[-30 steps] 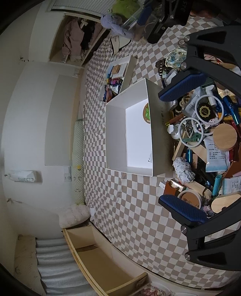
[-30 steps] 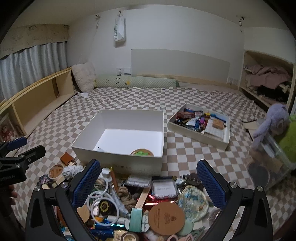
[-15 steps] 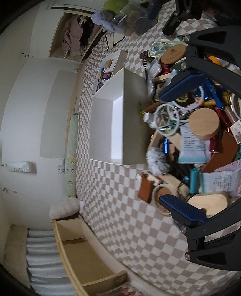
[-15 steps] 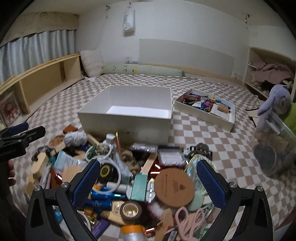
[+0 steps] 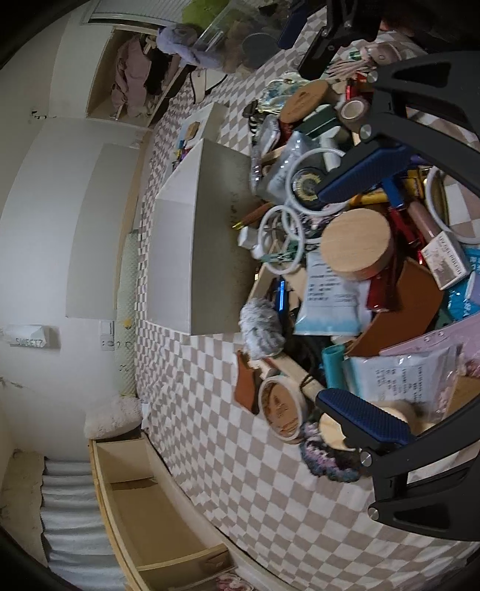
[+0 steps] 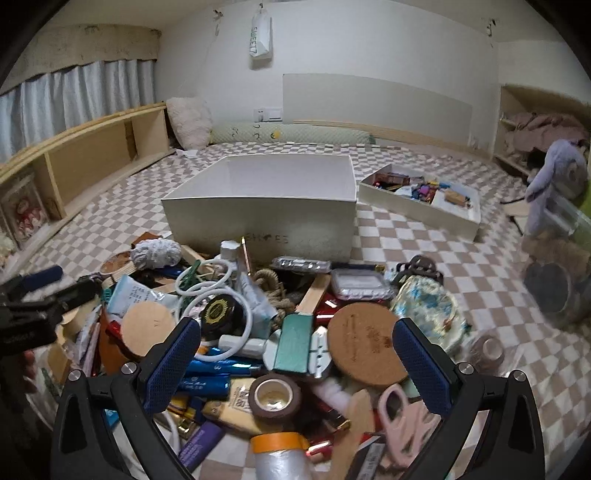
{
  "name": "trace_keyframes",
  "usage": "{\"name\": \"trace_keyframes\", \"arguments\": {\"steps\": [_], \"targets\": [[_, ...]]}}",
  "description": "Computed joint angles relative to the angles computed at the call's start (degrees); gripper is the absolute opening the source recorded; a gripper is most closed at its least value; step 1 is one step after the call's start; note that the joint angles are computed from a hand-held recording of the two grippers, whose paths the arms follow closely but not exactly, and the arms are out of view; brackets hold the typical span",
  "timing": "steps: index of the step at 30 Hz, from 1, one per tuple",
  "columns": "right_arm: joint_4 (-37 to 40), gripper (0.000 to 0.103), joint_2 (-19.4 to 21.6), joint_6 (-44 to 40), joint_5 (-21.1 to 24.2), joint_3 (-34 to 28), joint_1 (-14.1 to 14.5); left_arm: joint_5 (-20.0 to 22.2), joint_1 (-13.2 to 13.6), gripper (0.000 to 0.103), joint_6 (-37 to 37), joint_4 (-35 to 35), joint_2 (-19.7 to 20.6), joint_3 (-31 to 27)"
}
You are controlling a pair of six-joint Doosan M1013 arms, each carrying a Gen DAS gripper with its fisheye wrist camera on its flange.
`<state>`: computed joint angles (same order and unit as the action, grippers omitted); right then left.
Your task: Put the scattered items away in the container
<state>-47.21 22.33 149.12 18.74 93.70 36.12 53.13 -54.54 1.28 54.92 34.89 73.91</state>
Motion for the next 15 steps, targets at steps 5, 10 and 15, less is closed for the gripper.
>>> {"name": "trace_keyframes", "arguments": {"steps": [5, 10, 15], "targets": [[-8.48, 0.103, 0.29, 7.59, -0.11, 1.33, 0.71, -2.38, -0.17, 0.101, -0.71, -0.14, 0.09, 0.74], [-2.26, 0.103, 0.49, 2.55, -2.63, 2.32, 0.20, -3.71, -0.30, 0.101, -1.94, -0.16, 0.25, 1.31], [11.26, 0.103, 0.94, -9.60, -3.37, 2.36, -0.57, -3.73, -0.49, 0.101, -1.57, -0.24, 0.72, 1.39]]}}
